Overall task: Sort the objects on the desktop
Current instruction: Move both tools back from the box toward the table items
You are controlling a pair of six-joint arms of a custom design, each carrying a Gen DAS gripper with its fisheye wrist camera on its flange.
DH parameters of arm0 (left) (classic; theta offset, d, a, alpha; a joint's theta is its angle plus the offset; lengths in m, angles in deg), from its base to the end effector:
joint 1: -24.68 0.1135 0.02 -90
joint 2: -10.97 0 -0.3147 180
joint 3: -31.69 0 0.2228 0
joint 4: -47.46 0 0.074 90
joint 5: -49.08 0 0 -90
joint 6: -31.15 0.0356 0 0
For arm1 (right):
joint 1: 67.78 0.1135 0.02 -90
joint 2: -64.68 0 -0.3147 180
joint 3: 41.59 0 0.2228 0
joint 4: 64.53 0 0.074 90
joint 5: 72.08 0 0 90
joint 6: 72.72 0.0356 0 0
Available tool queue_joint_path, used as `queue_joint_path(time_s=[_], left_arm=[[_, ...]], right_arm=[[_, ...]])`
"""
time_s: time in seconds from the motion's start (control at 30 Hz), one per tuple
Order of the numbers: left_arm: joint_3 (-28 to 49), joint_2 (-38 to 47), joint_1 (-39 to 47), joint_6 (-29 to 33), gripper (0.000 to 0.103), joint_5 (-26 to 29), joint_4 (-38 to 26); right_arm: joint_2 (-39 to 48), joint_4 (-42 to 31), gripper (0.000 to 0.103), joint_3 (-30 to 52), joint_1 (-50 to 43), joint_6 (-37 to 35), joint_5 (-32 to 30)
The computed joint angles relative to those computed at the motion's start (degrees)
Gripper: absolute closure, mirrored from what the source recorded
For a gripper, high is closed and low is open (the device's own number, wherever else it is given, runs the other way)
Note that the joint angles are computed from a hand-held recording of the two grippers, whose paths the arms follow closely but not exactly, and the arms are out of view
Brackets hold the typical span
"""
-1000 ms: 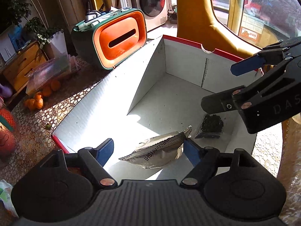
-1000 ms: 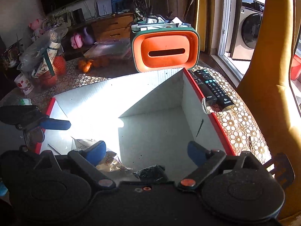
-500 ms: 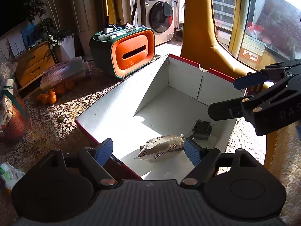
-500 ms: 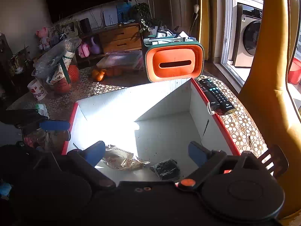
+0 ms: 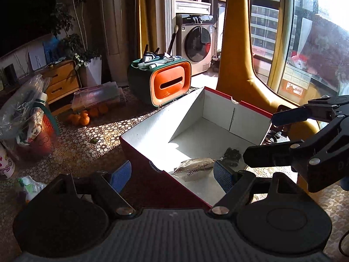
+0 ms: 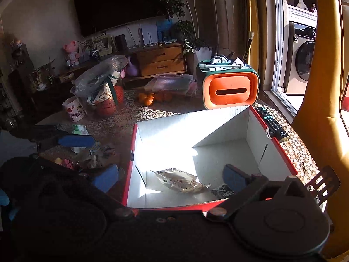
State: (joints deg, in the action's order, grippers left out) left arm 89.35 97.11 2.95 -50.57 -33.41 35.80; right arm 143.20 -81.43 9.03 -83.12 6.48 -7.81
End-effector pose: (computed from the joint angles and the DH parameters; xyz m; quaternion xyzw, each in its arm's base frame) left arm 0.2567 -0.1073 0.2508 0.2609 0.8669 -0.1082 0.4108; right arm 0.2254 -0.0458 0.2429 -0.0498 0.9027 0.1155 0.4114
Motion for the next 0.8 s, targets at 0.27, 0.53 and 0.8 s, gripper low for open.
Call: queue_joint_path(time_s=[0.27, 0.53, 0.8], left_arm=[[-7.53, -9.41, 7.77, 3.28, 0.019, 3.31, 0.31], [-12.61, -16.60, 21.36, 6.85, 0.018, 11.71, -2.95], [-16.83, -20.62, 39.20, 16.27, 0.018, 22.12, -7.92]], right_arm=[[-9.53, 3.59, 0.000, -6.81, 9.60, 5.32, 4.67], [-14.30, 10.19, 0.000, -13.72, 24.04, 14.52, 12.31], [-14.56, 20.96, 0.000, -20.13, 36.60, 25.98, 20.33]])
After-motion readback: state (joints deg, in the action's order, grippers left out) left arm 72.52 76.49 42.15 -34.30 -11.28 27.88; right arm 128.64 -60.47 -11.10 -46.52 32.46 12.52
